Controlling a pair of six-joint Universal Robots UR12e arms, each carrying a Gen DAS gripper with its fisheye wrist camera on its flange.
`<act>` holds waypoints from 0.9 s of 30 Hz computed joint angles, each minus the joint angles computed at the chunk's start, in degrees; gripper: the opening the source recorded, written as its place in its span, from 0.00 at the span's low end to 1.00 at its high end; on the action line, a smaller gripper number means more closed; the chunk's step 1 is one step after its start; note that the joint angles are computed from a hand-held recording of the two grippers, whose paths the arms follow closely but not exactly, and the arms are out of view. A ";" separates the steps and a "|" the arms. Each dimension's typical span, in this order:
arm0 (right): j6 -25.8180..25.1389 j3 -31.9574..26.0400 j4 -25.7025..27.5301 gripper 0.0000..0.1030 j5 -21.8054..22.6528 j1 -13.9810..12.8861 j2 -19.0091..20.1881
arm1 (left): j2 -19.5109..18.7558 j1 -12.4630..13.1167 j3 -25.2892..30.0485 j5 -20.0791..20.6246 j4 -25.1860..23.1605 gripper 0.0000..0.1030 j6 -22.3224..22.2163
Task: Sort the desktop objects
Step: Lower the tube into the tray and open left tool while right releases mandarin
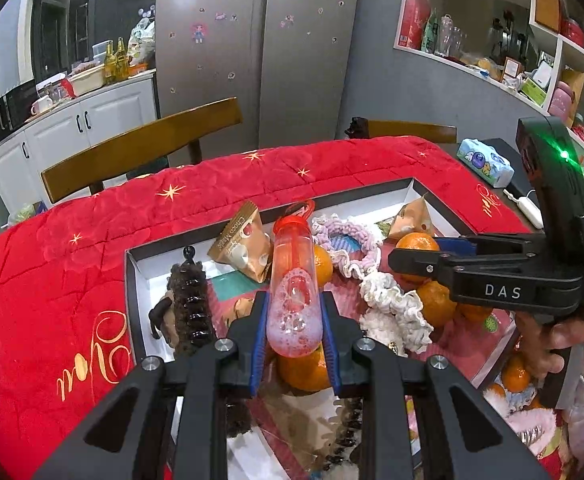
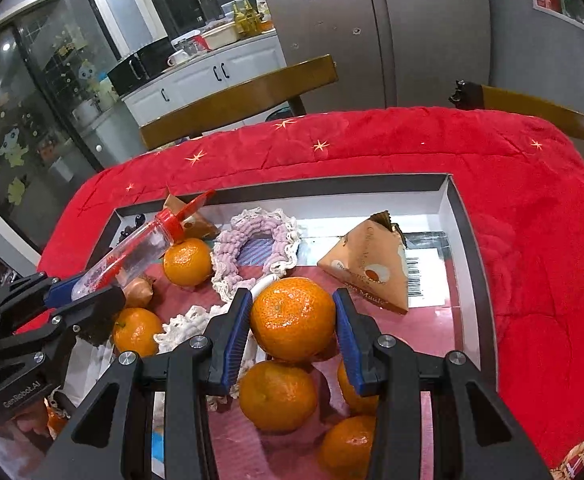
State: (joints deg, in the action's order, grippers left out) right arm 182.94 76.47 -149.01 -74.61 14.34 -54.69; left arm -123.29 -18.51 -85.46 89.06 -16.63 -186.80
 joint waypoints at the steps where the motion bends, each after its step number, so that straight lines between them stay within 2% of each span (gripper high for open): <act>1: -0.13 -0.07 0.01 0.39 -0.05 0.04 0.08 | -0.02 -0.01 0.03 0.07 -0.07 0.25 -0.07; 9: -0.50 -0.22 0.14 0.40 -0.39 0.19 0.23 | -0.10 -0.31 0.58 1.76 -1.87 0.25 -0.69; 12: -0.80 -0.17 0.20 0.52 2.77 -0.26 0.30 | -0.12 -0.35 0.63 1.75 -1.98 0.25 -0.47; 17: -1.47 -0.11 -0.29 0.66 4.25 -0.40 0.38 | -0.04 -0.46 0.63 2.57 -1.88 0.25 -0.67; 20: -1.49 0.06 -0.69 0.77 6.22 -0.68 0.34 | 0.16 -0.32 0.52 2.05 -1.86 0.38 -0.58; 22: -1.40 0.13 -1.03 0.85 7.21 -0.80 0.36 | 0.32 -0.40 0.52 2.36 -1.74 0.56 -0.11; 23: -1.46 0.26 -1.15 0.87 7.61 -0.80 0.28 | 0.41 -0.46 0.44 2.46 -1.43 0.61 0.11; 25: -1.38 0.47 -1.66 0.95 8.60 -0.92 0.21 | 0.62 -0.69 0.47 3.40 -1.24 0.86 0.58; 27: -0.66 0.80 -2.86 1.00 10.69 -1.29 0.20 | 0.77 -1.04 0.48 5.18 -0.92 1.00 1.46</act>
State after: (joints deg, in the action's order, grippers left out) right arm 182.28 77.27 -151.87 -63.92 13.04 -54.49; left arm -122.52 -19.54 -84.98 94.24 -17.55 -185.33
